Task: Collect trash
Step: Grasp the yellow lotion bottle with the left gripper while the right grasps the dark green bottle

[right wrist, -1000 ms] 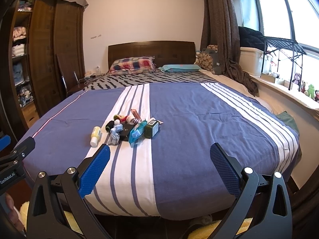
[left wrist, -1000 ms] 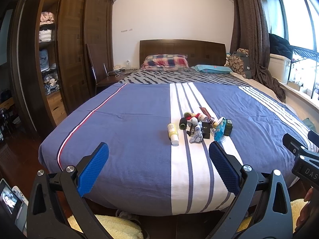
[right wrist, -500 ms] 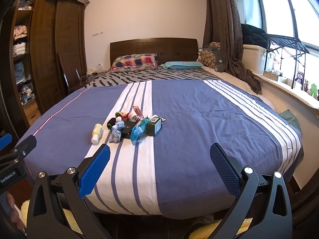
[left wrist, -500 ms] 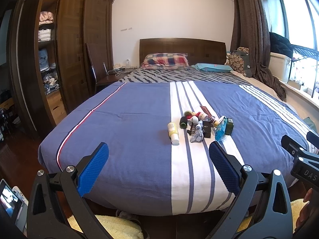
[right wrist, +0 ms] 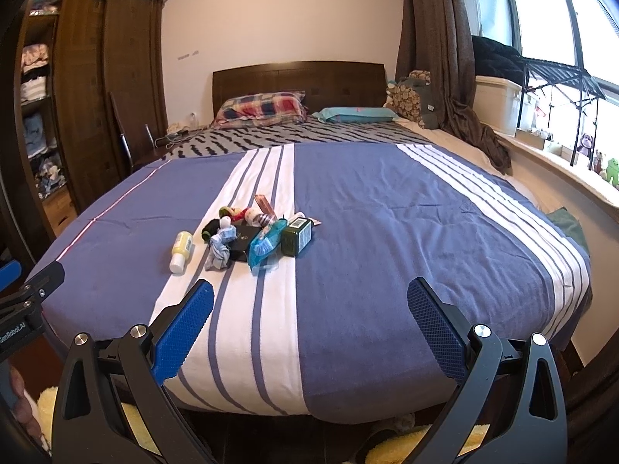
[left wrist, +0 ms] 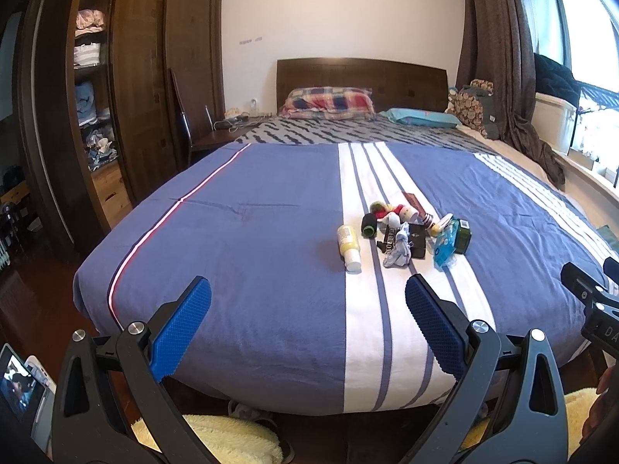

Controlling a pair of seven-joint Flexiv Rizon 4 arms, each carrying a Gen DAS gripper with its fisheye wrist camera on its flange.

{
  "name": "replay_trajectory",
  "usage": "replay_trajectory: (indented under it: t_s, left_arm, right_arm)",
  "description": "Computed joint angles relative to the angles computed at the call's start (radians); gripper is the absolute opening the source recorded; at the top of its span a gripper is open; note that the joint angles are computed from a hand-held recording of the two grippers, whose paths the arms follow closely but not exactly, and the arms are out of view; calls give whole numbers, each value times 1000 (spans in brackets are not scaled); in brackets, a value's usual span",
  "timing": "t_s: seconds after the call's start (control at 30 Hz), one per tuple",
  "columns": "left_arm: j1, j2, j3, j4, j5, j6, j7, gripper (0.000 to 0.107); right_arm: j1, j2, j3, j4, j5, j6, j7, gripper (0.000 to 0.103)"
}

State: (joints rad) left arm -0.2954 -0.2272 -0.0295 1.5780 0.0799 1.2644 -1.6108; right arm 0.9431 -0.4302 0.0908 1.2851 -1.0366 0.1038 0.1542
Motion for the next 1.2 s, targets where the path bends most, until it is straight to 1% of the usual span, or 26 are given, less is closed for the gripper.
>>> replay_trajectory:
  t_s: [0.13, 0.27, 0.33, 0.43, 0.53, 0.57, 0.6, 0.73, 0.77, 0.8, 0.87, 0.9, 0.97, 1.03, 1.07, 1.1, 1.2]
  left_arm:
    - [5, -34, -11, -36, -14, -29, 26, 95]
    - [-4, -78, -3, -87, -7, -48, 33, 95]
    - [1, -103, -12, -110, -30, -63, 50, 95]
    - [14, -142, -32, -138, -82, -77, 85, 95]
    - [0, -188, -20, -188, -86, -112, 92, 95]
    - [-6, -207, -15, -212, -81, -129, 94, 95]
    - [-11, -225, -10, -234, -77, -144, 96, 95]
    - [-29, -298, 4, -330, -63, -209, 101, 94]
    - [-27, -316, -1, -350, -71, -221, 105, 92]
    - [-24, -334, -7, -371, -83, -232, 109, 91]
    - [-19, -370, -15, -419, -105, -268, 120, 82]
    - [-18, -386, -16, -441, -113, -286, 125, 79]
    - [-19, -422, -16, -490, -120, -315, 135, 74]
    - [-21, -451, -18, -535, -128, -345, 146, 70]
    - [-22, -473, -22, -569, -135, -368, 154, 68]
    - [-25, -488, -21, -592, -137, -381, 158, 68]
    - [-42, -539, -13, -677, -133, -422, 165, 68]
  right_arm:
    - [-27, 10, 2, 28, 12, 36, 17, 100]
    - [-38, 4, -7, 36, -6, 37, 25, 100]
    - [-63, 6, -3, 50, 11, 77, 27, 100]
    - [-88, 1, -3, 62, 34, 110, 27, 100]
    - [-122, -7, -2, 81, 70, 169, 23, 100]
    - [-132, -12, -4, 85, 77, 191, 16, 97]
    - [-146, -17, -7, 92, 80, 224, 7, 91]
    - [-185, -38, -26, 99, 88, 327, -18, 79]
    - [-190, -45, -30, 92, 97, 336, -24, 75]
    - [-198, -53, -35, 85, 108, 349, -34, 69]
    - [-216, -72, -43, 68, 134, 381, -61, 61]
    - [-220, -81, -48, 57, 145, 390, -74, 58]
    - [-226, -101, -59, 35, 159, 410, -100, 56]
    - [-228, -125, -68, 2, 182, 409, -133, 55]
    - [-229, -136, -72, -15, 196, 406, -152, 53]
    - [-232, -145, -77, -27, 207, 411, -162, 51]
    - [-235, -157, -89, -40, 230, 431, -170, 51]
